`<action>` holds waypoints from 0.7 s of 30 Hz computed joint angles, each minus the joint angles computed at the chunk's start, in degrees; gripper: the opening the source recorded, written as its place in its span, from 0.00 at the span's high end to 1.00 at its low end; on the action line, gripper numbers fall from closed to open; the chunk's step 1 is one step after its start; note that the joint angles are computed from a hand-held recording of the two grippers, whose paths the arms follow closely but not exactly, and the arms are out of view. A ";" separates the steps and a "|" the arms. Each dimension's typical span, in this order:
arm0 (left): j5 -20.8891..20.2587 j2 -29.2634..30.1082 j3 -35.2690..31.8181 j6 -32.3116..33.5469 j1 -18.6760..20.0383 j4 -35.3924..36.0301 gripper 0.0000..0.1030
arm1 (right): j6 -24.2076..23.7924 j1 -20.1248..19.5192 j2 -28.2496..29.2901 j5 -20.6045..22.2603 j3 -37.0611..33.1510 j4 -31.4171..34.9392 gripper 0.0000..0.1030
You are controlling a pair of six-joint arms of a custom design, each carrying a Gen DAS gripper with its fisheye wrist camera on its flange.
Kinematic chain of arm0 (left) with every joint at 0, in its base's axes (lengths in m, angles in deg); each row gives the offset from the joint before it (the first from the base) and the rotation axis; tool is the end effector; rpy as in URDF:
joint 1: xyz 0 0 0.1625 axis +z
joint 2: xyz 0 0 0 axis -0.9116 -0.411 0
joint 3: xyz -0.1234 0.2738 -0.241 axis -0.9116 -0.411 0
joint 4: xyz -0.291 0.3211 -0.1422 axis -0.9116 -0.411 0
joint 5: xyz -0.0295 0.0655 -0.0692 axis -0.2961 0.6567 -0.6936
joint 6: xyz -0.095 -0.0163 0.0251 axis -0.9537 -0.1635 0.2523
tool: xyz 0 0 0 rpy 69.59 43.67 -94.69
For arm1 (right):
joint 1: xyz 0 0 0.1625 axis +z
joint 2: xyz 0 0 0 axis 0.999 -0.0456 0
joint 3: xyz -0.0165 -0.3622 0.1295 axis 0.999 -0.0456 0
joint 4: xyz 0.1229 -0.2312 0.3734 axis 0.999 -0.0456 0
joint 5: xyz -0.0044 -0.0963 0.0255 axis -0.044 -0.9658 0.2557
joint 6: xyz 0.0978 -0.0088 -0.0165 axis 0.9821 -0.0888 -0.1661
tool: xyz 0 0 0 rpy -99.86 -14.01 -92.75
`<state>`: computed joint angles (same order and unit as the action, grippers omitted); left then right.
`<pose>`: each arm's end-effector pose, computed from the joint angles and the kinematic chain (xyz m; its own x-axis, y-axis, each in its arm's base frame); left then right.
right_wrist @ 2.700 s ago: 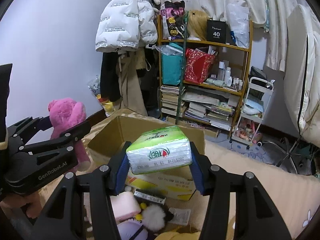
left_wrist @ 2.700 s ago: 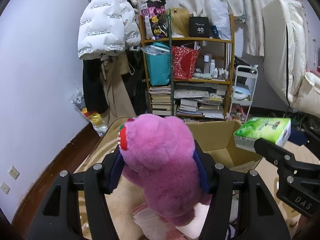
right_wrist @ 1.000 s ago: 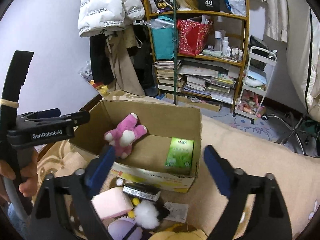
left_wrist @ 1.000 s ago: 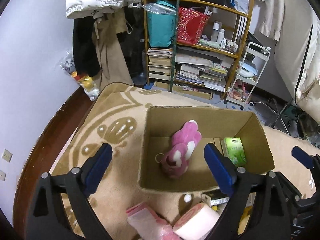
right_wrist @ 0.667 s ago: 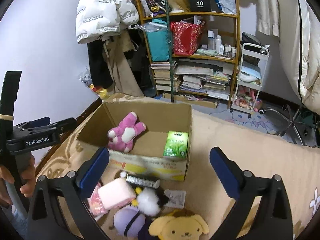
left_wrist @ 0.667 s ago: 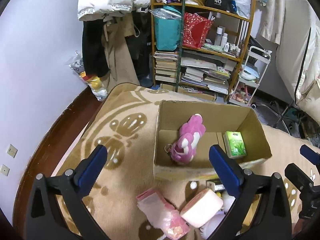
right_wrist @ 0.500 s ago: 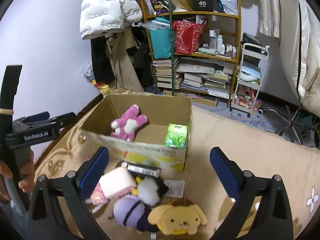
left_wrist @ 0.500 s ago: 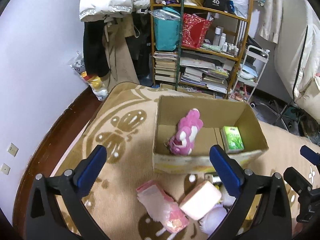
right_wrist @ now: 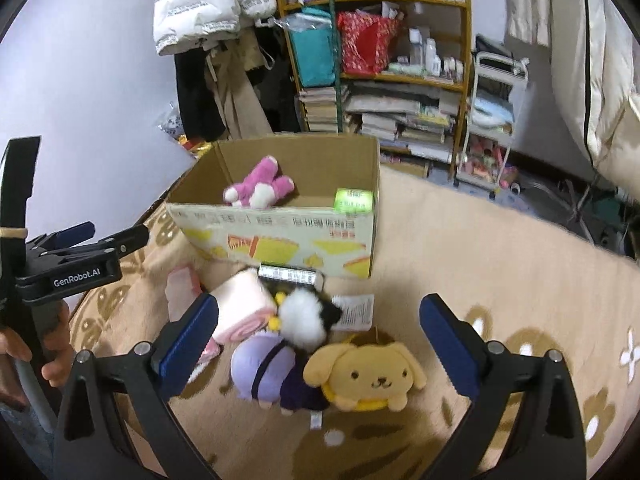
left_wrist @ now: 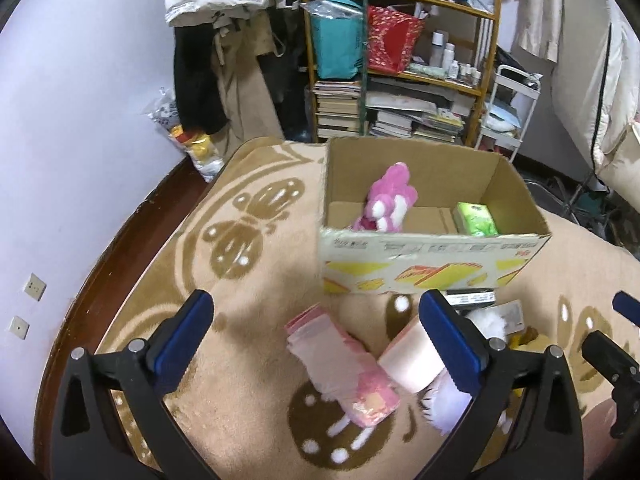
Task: Organize soft objects
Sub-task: 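Move the left tool to the pink wrapped towel roll while the right tool approaches the yellow plush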
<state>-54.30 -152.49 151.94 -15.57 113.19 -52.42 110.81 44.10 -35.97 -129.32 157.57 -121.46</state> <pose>-0.0882 -0.4156 0.3377 -0.6707 0.0562 -0.7396 0.4942 0.7774 -0.3891 0.3947 -0.3588 0.0550 -0.8093 -0.0018 0.5874 -0.3686 0.7801 -0.5055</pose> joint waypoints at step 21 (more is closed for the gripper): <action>-2.52 3.04 3.67 3.08 8.13 -7.70 0.01 | 11.49 -6.53 -0.98 4.24 3.63 3.78 0.00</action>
